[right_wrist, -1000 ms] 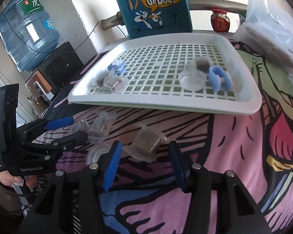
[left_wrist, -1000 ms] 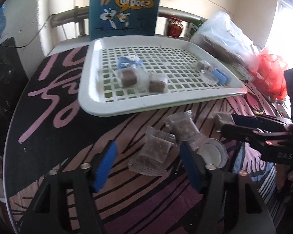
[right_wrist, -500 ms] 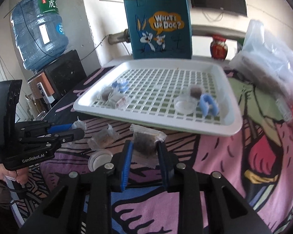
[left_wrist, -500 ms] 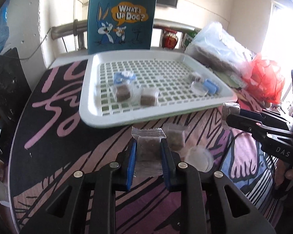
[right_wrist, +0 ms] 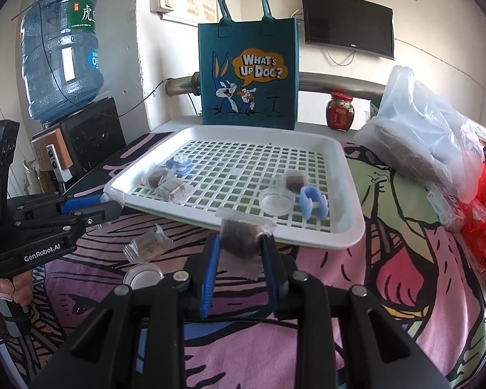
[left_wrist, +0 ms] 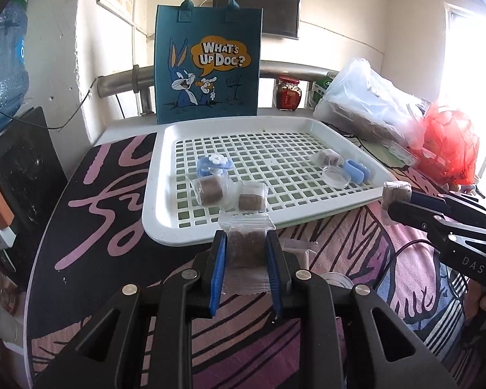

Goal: Organize objects

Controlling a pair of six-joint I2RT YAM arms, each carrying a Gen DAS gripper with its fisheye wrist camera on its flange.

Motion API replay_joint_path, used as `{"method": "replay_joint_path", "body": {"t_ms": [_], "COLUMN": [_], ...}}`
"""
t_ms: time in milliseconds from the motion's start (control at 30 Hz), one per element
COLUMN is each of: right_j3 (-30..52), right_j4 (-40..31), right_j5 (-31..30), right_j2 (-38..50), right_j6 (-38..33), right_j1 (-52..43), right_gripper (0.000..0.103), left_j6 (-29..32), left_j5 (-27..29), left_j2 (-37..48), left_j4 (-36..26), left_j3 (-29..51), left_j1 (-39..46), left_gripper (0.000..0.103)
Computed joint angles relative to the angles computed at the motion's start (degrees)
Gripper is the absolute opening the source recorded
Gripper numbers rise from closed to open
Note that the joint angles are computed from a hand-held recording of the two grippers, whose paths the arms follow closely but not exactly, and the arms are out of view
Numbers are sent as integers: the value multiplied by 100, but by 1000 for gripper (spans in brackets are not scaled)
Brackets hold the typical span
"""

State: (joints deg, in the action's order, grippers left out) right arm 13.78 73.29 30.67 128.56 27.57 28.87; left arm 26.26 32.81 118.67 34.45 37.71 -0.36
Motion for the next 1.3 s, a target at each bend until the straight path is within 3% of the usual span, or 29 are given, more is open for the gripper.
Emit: {"method": "replay_joint_path", "body": {"t_ms": [600,1300], "right_j3": [-110,-124], "right_j4": [485,582], "right_j5": [123,134], "right_j2": [202,247], "right_j6": [-77,-108], "right_j1": [108,117], "right_gripper": [26,26], "left_j6": [-106,-166], "left_j5": [231,243], "left_j2": [-25,1], "left_j4": [216,74], "left_j3": [-129,-43], "left_j1": [139,170], "left_gripper": [23,23]}}
